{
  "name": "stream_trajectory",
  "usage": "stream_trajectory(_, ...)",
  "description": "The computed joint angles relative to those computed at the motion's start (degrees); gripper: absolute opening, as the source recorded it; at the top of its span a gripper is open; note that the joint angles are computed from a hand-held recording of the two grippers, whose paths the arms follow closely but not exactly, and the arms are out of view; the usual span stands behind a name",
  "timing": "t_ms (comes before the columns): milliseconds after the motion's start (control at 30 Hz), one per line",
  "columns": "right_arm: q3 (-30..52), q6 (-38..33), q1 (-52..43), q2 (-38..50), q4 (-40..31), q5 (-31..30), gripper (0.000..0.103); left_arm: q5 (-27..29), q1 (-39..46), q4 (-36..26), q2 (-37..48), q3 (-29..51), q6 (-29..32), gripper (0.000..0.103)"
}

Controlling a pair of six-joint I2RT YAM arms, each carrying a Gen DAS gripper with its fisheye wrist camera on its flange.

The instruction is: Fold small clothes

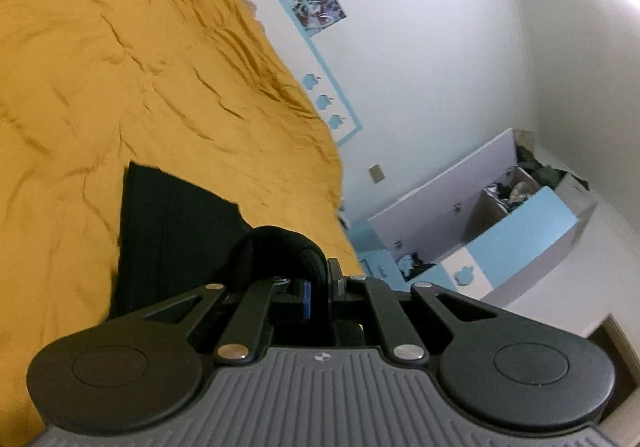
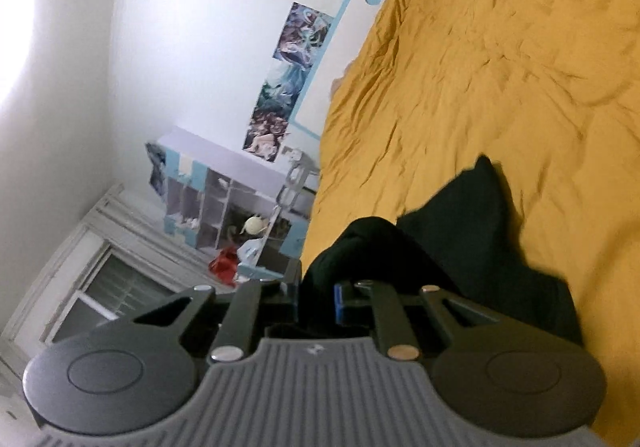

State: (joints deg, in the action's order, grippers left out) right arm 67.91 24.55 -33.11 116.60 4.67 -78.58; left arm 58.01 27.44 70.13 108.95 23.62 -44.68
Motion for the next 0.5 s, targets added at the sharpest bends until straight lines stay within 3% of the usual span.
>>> stream_trajectory(100,5.90,7.69,5.11,6.76,8.50,5.29,0.010,-3.02,-2.30,-5.07,6.57,9.32,1.57,0.007)
stream_trajectory(200,12.56,8.73,8.91,13.37,8.57,11.63,0.010,-5.44,-3.37,-11.44,14.08,18.95,4.05,0.007)
stream_trajectory(267,18.47,6.65,11.04,18.10,4.09,16.48,0.011,-6.73,-3.48,-22.07,17.99,26.31,6.49,0.010)
stream_trajectory(333,24.27,5.30,12.30,21.84,-3.18,21.04,0.024,-9.42,-2.71,-29.94,18.90,29.50,8.96,0.010)
stream_trajectory(367,24.29,8.92,12.51,22.71,-1.12,22.50,0.030,-10.69,-1.94,-28.03,18.65,28.51,8.71,0.010)
stream_trajectory(433,17.30,18.49,11.15,21.12,12.46,22.57,0.055,-10.66,0.79,-19.84,17.29,24.32,5.06,0.010)
stream_trajectory(467,14.11,21.28,10.43,19.76,18.18,23.15,0.059,-9.65,2.49,-15.31,16.20,21.65,2.91,0.010)
stream_trajectory(500,11.68,21.17,9.68,17.89,20.66,23.93,0.062,-8.75,3.56,-15.14,14.22,19.78,3.40,0.010)
